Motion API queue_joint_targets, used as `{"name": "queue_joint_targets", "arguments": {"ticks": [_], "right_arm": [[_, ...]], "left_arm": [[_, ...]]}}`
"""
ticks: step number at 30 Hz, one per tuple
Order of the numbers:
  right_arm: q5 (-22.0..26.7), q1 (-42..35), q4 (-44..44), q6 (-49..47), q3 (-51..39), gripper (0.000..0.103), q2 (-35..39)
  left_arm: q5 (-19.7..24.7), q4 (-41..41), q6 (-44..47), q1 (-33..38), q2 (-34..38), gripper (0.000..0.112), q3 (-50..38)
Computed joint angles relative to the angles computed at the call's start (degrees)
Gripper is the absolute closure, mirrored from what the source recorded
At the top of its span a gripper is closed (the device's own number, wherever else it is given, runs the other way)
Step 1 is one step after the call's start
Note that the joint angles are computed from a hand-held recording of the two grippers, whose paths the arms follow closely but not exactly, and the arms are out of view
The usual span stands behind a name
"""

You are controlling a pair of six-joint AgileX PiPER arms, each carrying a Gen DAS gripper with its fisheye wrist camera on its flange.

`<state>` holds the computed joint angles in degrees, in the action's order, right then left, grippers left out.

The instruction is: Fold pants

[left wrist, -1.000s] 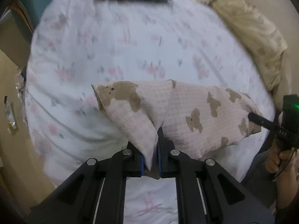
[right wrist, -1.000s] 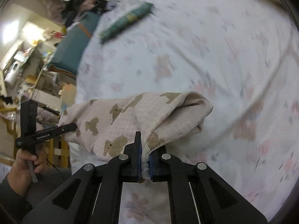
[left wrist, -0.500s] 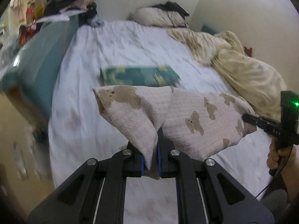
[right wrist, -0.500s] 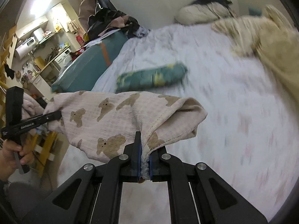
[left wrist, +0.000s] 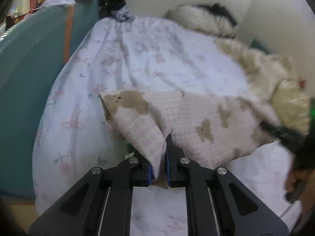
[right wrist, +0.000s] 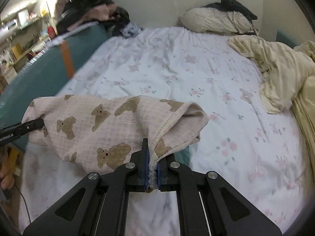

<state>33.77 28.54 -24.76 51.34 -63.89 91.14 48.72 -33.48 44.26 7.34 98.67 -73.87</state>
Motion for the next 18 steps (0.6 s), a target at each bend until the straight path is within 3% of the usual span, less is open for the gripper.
{"name": "queue_joint_targets", "arguments": {"ticks": [2, 4, 7, 8, 9, 13, 16, 18], "right_arm": [[0.0, -1.6, 1.6, -1.8, -1.6, 0.097, 3.6], [0.7, -3.0, 3.2, -3.6, -1.8, 0.094, 5.8], [11.5, -1.6, -3.8, 0.5, -3.5, 0.094, 9.3], [13.8, -1.3, -6.0, 2.5, -3.1, 0.095, 9.1], [15.9, -1.6, -7.0, 4.5, -2.2, 0.094, 7.9], [14.4, -2.1, -5.5, 8.3, 4.8, 0.094, -3.1], [14.1, 3.9, -4.3, 10.1, 9.1, 0.093, -13.1], [16.7, 11.9, -7.1, 16.6, 11.1, 0.085, -18.9]], "left_arm": [[-2.0, 2.8, -3.0, -1.3, 2.9, 0.101, -0.7], [-4.2, 4.2, -4.1, -1.4, 4.0, 0.089, 0.0], [-11.9, 16.8, -14.9, -2.7, 4.0, 0.081, 1.8], [-12.4, 19.2, -17.0, -2.1, 3.9, 0.078, 2.0], [-12.0, 19.4, -17.2, -1.1, 3.6, 0.078, 2.1], [-12.3, 12.5, -8.8, 4.4, -2.8, 0.071, 7.7], [-6.9, 2.4, 2.8, 10.4, -11.5, 0.07, 13.5], [-2.0, -1.7, 8.5, 15.5, -18.5, 0.07, 17.7]]}}
